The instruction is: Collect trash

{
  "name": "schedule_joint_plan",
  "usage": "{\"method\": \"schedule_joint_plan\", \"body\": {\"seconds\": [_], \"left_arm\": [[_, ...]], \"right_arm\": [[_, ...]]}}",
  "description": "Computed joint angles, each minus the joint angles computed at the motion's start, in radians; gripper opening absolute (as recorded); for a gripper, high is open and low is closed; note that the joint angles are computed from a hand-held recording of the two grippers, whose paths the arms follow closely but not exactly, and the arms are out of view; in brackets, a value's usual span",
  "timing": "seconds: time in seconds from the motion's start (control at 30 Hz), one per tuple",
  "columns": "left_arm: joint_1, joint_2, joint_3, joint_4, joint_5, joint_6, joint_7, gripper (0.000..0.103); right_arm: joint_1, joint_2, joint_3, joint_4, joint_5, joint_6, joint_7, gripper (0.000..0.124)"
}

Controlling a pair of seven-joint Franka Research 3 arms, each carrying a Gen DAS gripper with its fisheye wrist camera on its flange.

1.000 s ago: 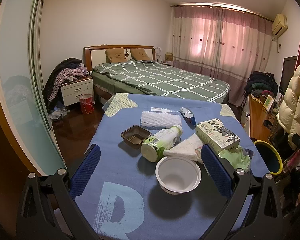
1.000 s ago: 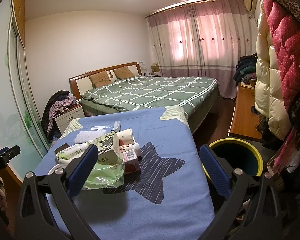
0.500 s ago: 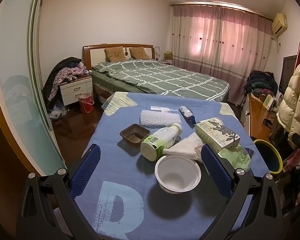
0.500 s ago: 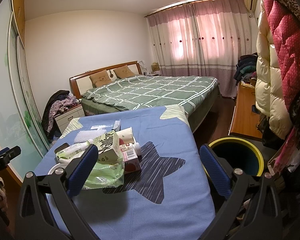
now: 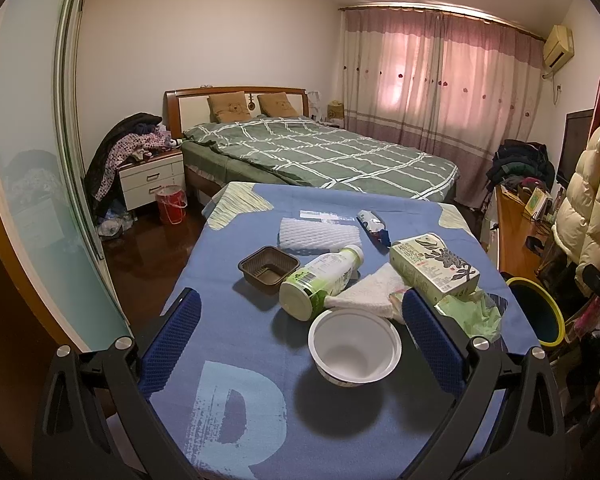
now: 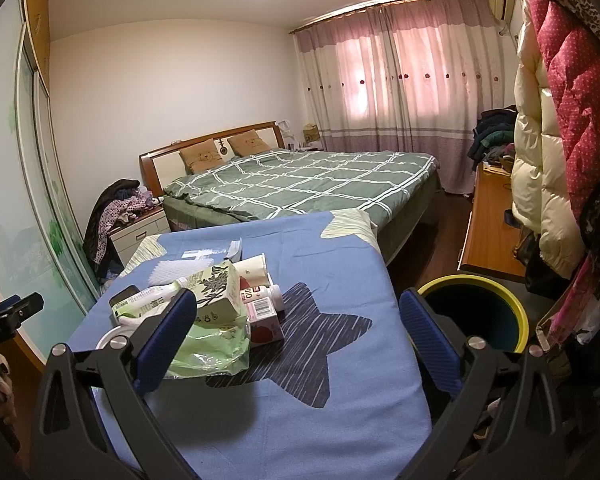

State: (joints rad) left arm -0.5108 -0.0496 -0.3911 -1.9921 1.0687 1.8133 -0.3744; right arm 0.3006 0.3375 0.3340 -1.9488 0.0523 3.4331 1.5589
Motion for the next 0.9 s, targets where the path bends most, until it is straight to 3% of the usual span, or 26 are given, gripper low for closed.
{"method": "schedule_joint_plan", "body": {"seconds": [0.37, 0.7, 0.9], "left_arm": [[0.004, 0.017, 0.011, 0.004, 0.000, 0.010, 0.003, 0.099], [0.034, 0.010, 0.029, -0.021, 0.001, 0.059, 0.001, 0.099], [0.051, 0.016, 0.040, -0.030, -0.007, 0.094, 0.007, 0.099]], "right_arm": [[0.057, 0.036, -0.041, 0.043, 0.041, -0.027, -0.029, 0.097], [0.095, 0.164, -0.027, 0.211, 0.100, -0.150, -0.133, 0.097], [0.174, 0.251, -0.083, 0.347, 0.154, -0.273, -0.187, 0.094]]}}
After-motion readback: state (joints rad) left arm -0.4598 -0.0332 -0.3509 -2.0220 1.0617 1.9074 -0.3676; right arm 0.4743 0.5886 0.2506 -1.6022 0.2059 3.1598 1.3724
